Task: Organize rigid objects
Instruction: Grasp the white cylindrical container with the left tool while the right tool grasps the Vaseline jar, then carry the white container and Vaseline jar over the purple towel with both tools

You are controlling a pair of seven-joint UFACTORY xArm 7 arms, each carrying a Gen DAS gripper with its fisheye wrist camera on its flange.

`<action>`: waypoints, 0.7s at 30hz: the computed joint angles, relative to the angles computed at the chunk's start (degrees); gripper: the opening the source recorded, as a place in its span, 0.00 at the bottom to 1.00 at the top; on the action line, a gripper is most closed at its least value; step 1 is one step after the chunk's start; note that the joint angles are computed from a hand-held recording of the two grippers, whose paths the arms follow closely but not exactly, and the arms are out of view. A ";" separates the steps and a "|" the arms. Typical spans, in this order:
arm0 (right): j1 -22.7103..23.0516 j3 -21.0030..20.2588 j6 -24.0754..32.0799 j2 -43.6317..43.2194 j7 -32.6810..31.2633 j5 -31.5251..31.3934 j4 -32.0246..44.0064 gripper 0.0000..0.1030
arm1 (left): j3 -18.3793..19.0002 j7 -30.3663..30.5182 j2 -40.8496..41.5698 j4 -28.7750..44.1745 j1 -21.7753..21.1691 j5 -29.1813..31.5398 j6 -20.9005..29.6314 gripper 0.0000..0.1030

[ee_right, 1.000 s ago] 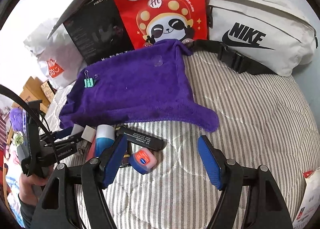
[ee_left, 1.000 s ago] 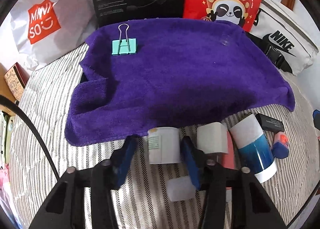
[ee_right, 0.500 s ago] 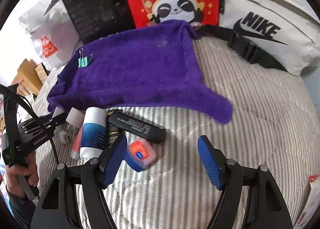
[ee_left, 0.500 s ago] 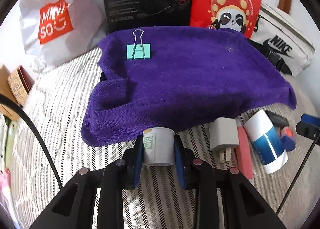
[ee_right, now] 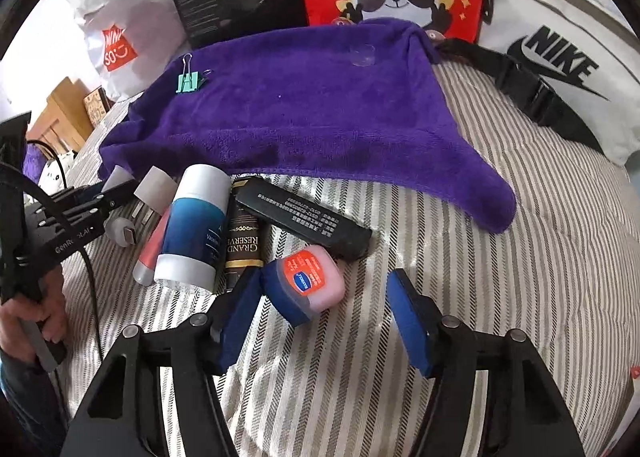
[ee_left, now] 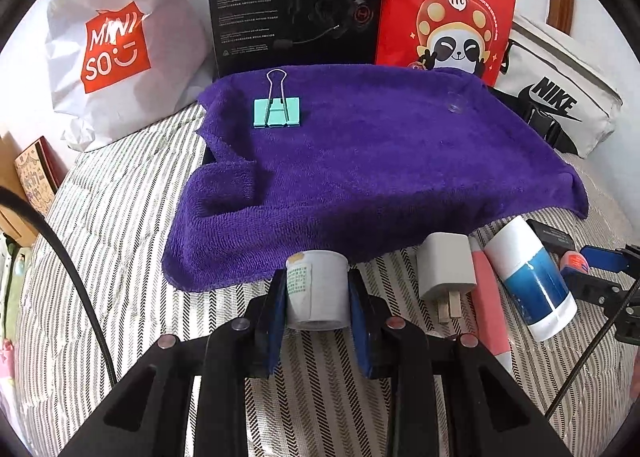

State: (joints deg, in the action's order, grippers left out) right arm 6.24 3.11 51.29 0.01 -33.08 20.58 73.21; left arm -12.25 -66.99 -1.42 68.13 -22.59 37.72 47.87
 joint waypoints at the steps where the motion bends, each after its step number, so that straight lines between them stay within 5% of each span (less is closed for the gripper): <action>1: 0.01 0.02 -0.86 -0.34 -0.47 0.43 -0.64 0.56 | -0.01 -0.09 -0.03 -0.02 -0.01 0.01 -0.04 0.27; 3: -0.05 -0.11 0.10 -0.45 -1.48 1.18 -0.60 0.39 | -0.01 -0.07 0.00 0.03 -0.02 0.01 -0.02 0.27; 7: 0.23 0.07 -1.39 -1.49 -1.53 -1.30 -2.02 0.39 | -0.01 -0.06 0.11 0.15 -0.04 0.07 0.11 0.27; 11: 1.46 0.62 -10.20 -5.24 -3.25 -3.29 -8.98 0.38 | 0.04 -0.15 -0.14 -0.19 -0.01 0.03 -0.13 0.27; 21: 2.42 -1.37 -13.73 -6.39 -7.34 3.92 -11.82 0.38 | -0.07 -0.08 -0.01 0.00 0.03 0.18 0.09 0.27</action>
